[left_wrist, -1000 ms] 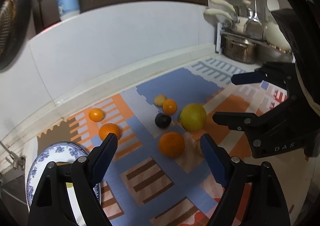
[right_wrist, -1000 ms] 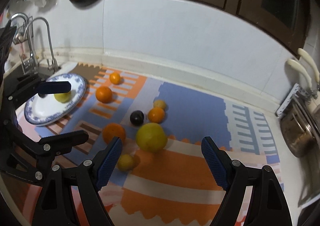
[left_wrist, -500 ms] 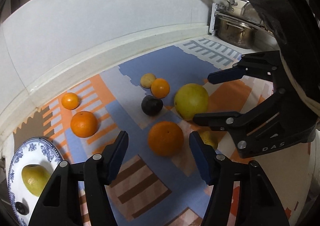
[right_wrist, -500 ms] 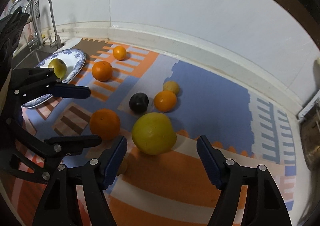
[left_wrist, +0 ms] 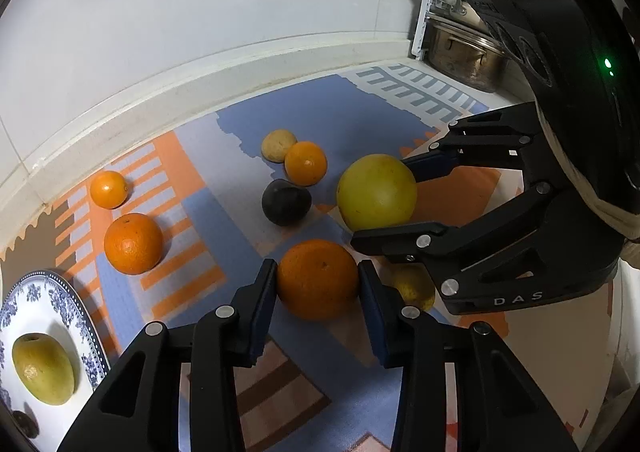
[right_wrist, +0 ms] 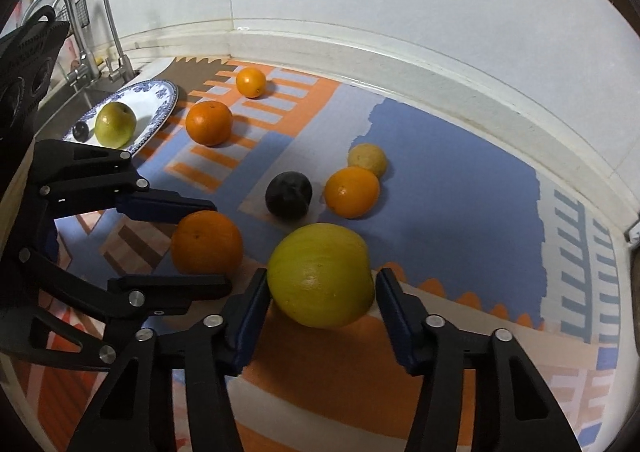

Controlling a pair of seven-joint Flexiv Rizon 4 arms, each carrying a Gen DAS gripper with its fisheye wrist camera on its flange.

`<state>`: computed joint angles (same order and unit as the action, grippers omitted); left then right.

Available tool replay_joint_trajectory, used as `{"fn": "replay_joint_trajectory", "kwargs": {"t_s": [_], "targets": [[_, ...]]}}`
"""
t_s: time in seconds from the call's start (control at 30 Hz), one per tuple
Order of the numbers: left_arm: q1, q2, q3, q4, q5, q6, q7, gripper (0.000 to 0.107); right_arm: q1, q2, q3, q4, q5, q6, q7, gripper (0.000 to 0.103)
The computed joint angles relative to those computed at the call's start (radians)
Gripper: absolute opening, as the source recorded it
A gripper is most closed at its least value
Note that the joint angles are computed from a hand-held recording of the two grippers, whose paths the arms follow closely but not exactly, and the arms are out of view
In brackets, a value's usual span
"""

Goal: Organize fruits
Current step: 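Grasp the large orange with the left tool while the right tool grasps the yellow pomelo, then carry the orange and yellow pomelo onto the plate and release both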

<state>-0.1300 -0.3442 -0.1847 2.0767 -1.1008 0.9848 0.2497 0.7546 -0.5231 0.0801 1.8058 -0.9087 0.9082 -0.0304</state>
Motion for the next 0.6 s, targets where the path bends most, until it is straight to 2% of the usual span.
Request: {"fn": "replay_joint_trajectory", "kwargs": {"t_s": [0.33, 0.6], "targets": [[-0.023, 0.030, -0.003, 0.036, -0.160, 0.105, 0.054, 0.039, 0.017, -0.002, -0.013, -0.004, -0.036, -0.008, 0.073, 0.051], [-0.038, 0.083, 0.034, 0.053, -0.282, 0.086, 0.114, 0.039, 0.039, 0.009, -0.016, -0.032, -0.096, -0.045, 0.147, 0.051]]}}
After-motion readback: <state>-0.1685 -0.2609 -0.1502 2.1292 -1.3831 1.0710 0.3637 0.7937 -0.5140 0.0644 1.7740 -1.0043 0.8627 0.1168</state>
